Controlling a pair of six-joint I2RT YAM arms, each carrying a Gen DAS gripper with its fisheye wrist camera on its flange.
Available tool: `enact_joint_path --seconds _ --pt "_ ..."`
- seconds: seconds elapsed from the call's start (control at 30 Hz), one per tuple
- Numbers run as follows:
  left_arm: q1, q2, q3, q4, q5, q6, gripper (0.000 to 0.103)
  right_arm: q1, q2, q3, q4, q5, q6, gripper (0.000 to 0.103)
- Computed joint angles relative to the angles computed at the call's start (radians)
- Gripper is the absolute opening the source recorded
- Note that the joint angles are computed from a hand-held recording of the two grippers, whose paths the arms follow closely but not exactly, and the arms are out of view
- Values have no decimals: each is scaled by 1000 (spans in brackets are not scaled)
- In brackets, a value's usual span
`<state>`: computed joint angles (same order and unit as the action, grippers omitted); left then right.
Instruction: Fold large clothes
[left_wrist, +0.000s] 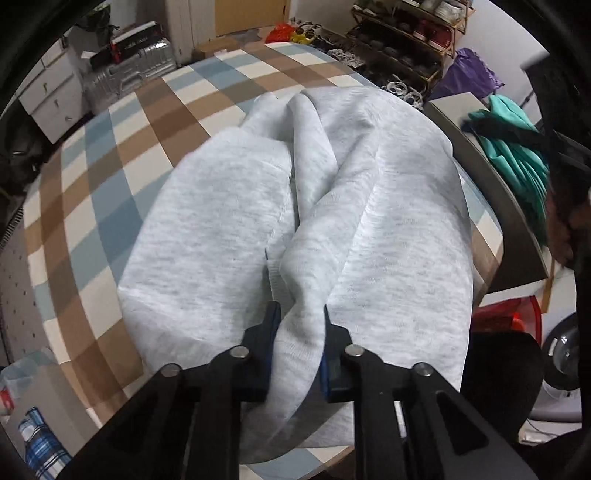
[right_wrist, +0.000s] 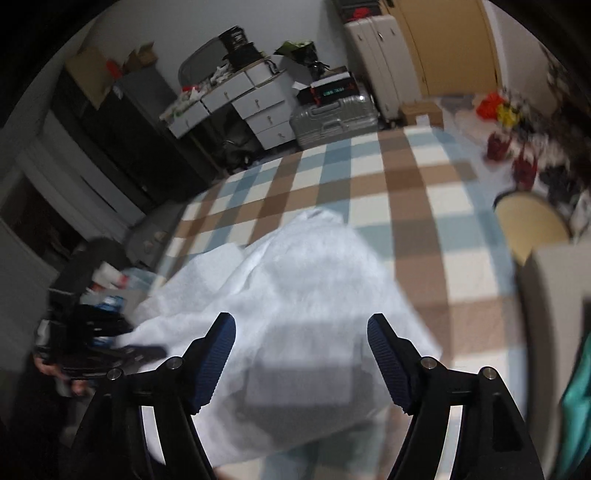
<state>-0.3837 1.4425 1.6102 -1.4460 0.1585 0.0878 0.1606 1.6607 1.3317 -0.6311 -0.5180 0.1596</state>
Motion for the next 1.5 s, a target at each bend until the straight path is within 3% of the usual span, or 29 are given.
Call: enact_joint_path --seconds 0.17,0.23,0.3,0.37,0.47,0.53,0.57,0.6,0.77,0.83,1.0,1.13,1.2,1.37,1.5 --pt "-4 22 92 -36 1 -65 9 -15 -233 -339 195 -202 171 78" --pt "3 44 148 -66 -3 -79 15 -3 -325 -476 301 -251 287 80" --pt "18 60 172 -74 -6 -85 23 28 -393 -572 405 -227 383 81" --pt "41 86 200 -63 -35 -90 25 90 -422 -627 464 -156 434 84" --pt "68 53 189 55 -222 -103 27 200 -383 -619 466 -42 446 84" --pt "135 58 181 90 -157 -60 30 252 -340 -619 513 -11 479 84" --pt "173 98 198 66 -90 -28 38 274 -326 -611 515 23 481 84" --pt "192 136 205 50 -57 -18 40 294 -327 -614 529 69 487 84" --pt "242 273 156 96 17 -20 40 335 -322 -607 518 183 486 84" --pt "298 350 134 73 201 -30 44 320 -322 -630 544 161 498 84" --pt "280 340 72 99 245 22 57 250 -292 -667 606 72 528 87" --pt "238 340 54 77 231 30 57 222 -263 -653 620 39 535 88" --pt "225 376 74 18 270 6 56 198 -246 -637 607 13 519 88" --pt "121 303 -4 35 242 -89 56 125 -214 -561 498 -26 421 85" --pt "-16 197 -125 100 272 -188 56 0 -118 -388 268 -94 224 85"
